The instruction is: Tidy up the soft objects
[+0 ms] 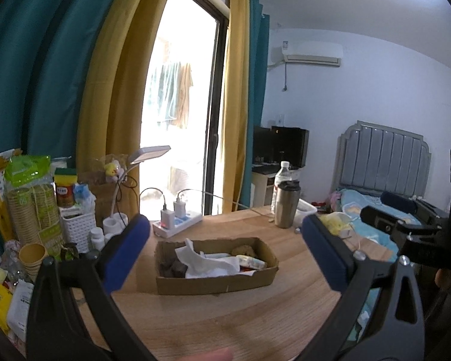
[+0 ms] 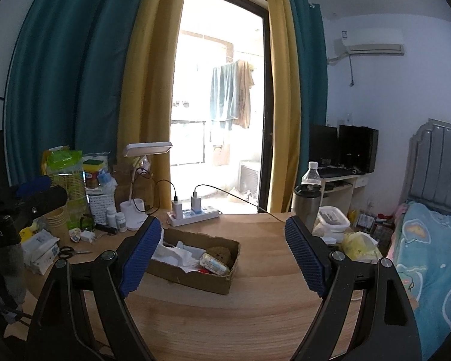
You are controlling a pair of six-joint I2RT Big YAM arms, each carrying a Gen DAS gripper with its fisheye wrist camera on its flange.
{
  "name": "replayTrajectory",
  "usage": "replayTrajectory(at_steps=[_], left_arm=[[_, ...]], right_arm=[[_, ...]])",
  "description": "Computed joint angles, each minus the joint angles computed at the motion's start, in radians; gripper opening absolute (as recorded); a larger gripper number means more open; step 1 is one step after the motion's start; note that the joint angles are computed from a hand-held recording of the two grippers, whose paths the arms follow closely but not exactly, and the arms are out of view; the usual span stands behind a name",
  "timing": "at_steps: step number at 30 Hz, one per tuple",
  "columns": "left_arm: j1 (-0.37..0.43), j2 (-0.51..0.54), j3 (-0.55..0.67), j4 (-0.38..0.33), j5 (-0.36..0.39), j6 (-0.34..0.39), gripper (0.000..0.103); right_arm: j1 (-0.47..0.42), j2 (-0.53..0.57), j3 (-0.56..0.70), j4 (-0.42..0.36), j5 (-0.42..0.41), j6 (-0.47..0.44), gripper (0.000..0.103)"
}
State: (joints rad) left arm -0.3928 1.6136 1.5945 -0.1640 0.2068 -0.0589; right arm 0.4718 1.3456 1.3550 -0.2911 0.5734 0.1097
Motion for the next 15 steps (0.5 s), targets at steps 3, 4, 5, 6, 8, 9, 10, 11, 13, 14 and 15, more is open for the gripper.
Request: replayTrajectory(at_steps=[3,4,5,6,8,9,10,11,13,14,15], left_arm=[[0.001,-0.002,-0.003,0.002,0.0,-0.009,0.102],[0.001,-0.002,-0.005,0.002,0.0,-0.01,0.102],[0.001,-0.003,-0.006,0.001,-0.002,-0.01,0.102],[0.0,-0.003,-0.007,0.0,-0.004,-0.01,0.102],[0.0,-0.004,-0.009,0.002,-0.002,-0.011,0.102],[0.0,-0.005,-0.011,0.004,-0.001,-0.011,0.102],[0.0,-0.004,-0.011,0.005,-0.001,-0.011,0.102],[-0.001,-0.006,-0.013,0.008,0.0,-0.011,0.102],[-0.003,-0.006,-0.016,0.011,-0.001,-0.01,0.102],[-0.004,-0.006,-0.017,0.011,-0.001,-0.01,0.102],[-0.003,-0.007,-0.017,0.009,0.002,-0.009,0.102]], right_arm=[[0.002,0.007,0.005,-0.001,-0.004,0.0,0.087],[0.002,0.009,0.006,-0.002,-0.005,0.0,0.087],[0.003,0.009,0.006,-0.003,-0.005,0.001,0.087],[0.003,0.01,0.006,-0.004,-0.006,0.002,0.087],[0.003,0.013,0.008,-0.006,-0.006,0.004,0.087],[0.003,0.013,0.008,-0.006,-0.006,0.004,0.087],[0.003,0.013,0.008,-0.004,-0.006,0.003,0.087],[0.003,0.013,0.008,-0.005,-0.005,0.004,0.087],[0.003,0.013,0.008,-0.004,-0.007,0.002,0.087],[0.003,0.013,0.008,-0.004,-0.007,0.002,0.087],[0.003,0.013,0.008,-0.004,-0.007,0.002,0.087]])
